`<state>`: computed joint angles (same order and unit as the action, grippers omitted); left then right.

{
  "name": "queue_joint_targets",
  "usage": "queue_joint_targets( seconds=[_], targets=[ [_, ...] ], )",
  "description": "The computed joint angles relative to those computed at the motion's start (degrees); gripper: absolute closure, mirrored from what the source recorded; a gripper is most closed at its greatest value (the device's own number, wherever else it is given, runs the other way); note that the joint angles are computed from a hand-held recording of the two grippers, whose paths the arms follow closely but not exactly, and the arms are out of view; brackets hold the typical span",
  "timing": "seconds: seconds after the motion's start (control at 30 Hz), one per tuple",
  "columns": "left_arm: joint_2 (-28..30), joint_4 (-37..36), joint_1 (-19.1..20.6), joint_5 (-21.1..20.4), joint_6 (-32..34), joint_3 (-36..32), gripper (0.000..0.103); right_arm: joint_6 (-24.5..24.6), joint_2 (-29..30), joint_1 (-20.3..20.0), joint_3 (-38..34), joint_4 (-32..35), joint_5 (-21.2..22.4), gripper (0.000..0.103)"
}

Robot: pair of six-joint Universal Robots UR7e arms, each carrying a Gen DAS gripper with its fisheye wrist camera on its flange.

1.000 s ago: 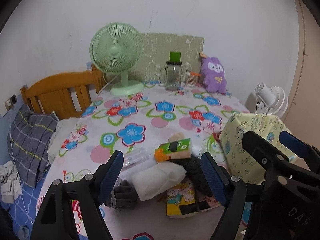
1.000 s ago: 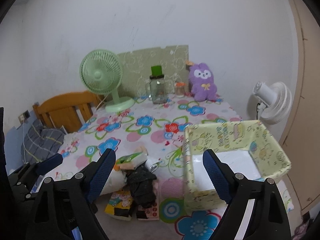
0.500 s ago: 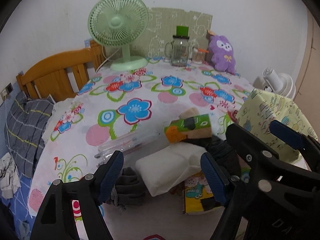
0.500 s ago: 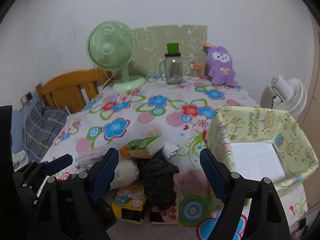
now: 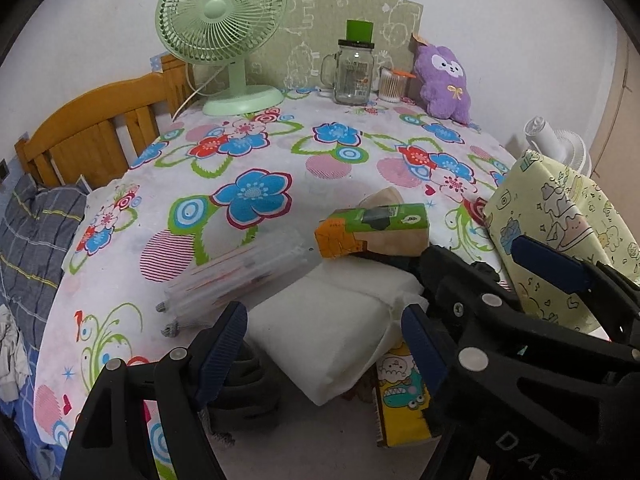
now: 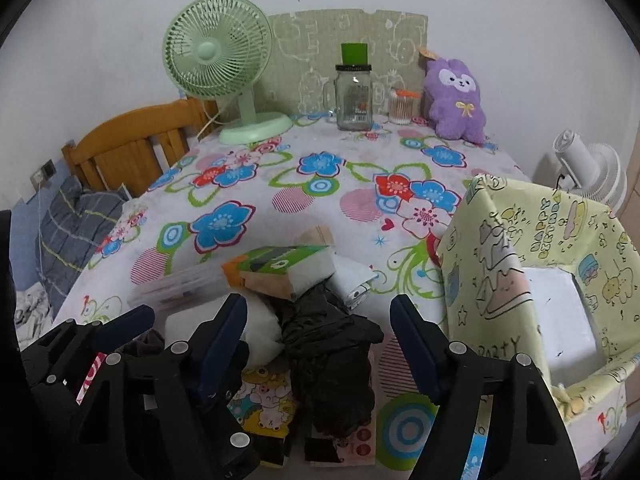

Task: Organize soft objects
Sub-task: 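Reach the right gripper to the black wrapped bundle and grasp it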

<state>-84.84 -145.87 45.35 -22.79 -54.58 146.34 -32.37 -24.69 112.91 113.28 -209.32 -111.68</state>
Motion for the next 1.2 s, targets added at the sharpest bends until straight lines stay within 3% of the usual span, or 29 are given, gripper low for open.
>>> queue_joint_targets(
  seconds=[0.2,0.47,0.6,0.97,1.2],
  targets=[
    [1.8,-0.7,1.6,-0.1,1.8,-0.9,0.023,2.9,0.4,-0.7,-2.0,5.9,-1.7,0.039],
    [2.7,-5.0,2.7,-2.4,6.3,-1.1,0.045,5.3,0.3,-1.3,-2.8,9.4,-2.4,0.053],
    [3.2,-6.6,2.4,-3.1,7.8,-1.0,0.060,5.5,0.2,-1.5,-2.6,9.6,-2.1,0.055],
    [3.3,-9.1,1.6,-3.9,9.3,-0.7,0.089,5.8,-0.6,-1.2,-1.7,9.2,-1.2,0.055],
    [2.4,-9.4,0.7,-4.4,9.4,-0.5,0.096,6.1,-1.6,-0.8,-1.0,8.7,-0.8,0.055]
  ],
)
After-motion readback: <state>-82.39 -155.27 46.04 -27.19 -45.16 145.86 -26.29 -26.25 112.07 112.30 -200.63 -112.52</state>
